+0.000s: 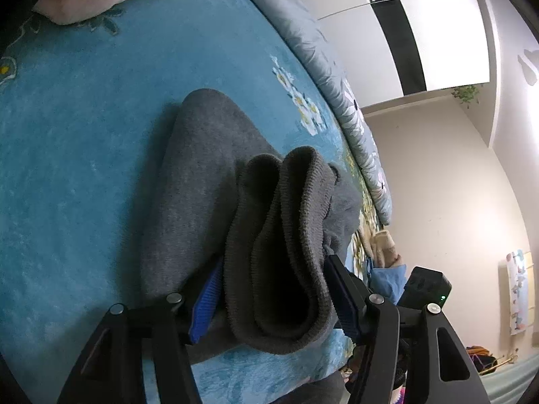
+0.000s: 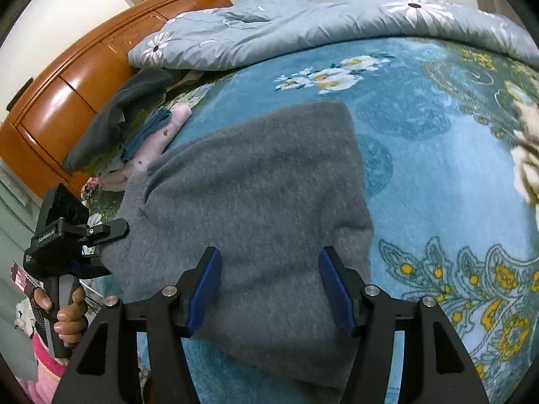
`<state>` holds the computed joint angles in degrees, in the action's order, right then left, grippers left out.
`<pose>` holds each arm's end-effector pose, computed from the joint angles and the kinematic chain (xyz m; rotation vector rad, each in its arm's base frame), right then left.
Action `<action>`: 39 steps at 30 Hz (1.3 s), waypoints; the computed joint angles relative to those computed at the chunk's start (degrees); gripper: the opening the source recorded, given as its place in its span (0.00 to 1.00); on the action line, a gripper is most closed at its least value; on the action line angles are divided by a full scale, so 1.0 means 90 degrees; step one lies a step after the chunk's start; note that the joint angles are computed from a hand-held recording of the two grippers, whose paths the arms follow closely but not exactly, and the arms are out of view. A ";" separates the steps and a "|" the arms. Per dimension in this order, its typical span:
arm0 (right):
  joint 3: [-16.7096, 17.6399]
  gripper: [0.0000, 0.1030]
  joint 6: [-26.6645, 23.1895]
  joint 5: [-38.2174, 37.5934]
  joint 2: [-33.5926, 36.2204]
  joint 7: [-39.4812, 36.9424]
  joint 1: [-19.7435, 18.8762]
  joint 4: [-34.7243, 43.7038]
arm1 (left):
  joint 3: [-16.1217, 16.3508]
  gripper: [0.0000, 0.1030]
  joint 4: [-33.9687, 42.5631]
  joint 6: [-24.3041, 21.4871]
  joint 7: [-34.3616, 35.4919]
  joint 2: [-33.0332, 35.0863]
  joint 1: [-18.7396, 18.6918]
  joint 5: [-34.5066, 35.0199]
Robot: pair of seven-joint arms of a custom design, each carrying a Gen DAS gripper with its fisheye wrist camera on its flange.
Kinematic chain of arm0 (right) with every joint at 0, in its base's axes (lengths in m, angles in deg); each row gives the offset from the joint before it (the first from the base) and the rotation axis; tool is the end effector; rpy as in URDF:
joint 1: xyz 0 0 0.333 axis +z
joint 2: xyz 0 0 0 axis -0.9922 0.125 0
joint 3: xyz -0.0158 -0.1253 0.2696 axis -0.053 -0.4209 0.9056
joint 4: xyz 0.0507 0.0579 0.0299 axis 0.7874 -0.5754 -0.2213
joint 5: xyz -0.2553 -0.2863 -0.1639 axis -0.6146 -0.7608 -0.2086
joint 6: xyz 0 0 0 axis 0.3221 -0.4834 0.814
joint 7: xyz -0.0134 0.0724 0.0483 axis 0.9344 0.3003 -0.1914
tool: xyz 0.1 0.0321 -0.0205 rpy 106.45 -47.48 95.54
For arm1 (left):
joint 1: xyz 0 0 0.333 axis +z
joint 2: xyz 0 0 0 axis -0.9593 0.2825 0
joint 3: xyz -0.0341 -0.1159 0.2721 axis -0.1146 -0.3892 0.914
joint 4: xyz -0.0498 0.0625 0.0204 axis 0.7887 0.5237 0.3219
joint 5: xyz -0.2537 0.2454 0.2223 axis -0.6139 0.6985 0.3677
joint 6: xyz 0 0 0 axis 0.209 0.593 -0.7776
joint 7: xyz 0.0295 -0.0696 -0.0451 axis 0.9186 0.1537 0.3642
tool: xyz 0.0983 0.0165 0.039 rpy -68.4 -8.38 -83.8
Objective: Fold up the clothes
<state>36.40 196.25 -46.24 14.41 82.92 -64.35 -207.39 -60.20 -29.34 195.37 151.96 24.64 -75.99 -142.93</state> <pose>0.5228 0.2128 0.5063 -1.6773 1.7304 -0.1292 0.5970 -0.1422 0.4856 1.7532 -1.6157 1.1534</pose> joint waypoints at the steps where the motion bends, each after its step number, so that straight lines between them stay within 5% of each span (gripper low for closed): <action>1: -0.0001 0.61 0.0000 0.0013 0.0003 0.0024 -0.0002 -0.0001 | -0.0019 0.60 -0.0046 0.0090 0.0093 -0.0040 -0.0017 -0.0041; 3: 0.0038 0.61 0.0003 -0.0092 0.0021 0.0155 -0.0026 0.0028 | -0.0050 0.57 -0.0141 0.0310 0.0274 -0.0140 -0.0075 -0.0113; 8: 0.0063 0.61 -0.0060 -0.0251 -0.0011 0.0381 -0.0046 0.0033 | -0.0072 0.25 -0.0371 0.0860 0.0435 -0.0401 -0.0274 0.0142; 14: 0.0052 0.61 -0.0125 -0.0287 -0.0101 0.0518 -0.0047 -0.0022 | -0.0071 0.17 -0.0484 0.1461 0.0567 -0.0585 -0.0527 0.0430; 25: 0.0074 0.61 0.0337 -0.0424 -0.0471 0.0535 -0.0070 -0.0288 | 0.0327 0.15 -0.0369 0.1267 0.1620 -0.0837 -0.0441 -0.0708; 33: -0.0003 0.61 0.0226 -0.0107 -0.0226 0.0323 0.0053 -0.0171 | 0.0287 0.16 -0.0542 0.1239 0.0719 -0.0256 -0.0138 -0.0207; 39: 0.0028 0.61 0.0166 -0.0184 -0.0263 0.0391 -0.0043 -0.0209 | 0.0190 0.23 -0.0514 0.1160 0.0840 -0.0277 0.0020 -0.0180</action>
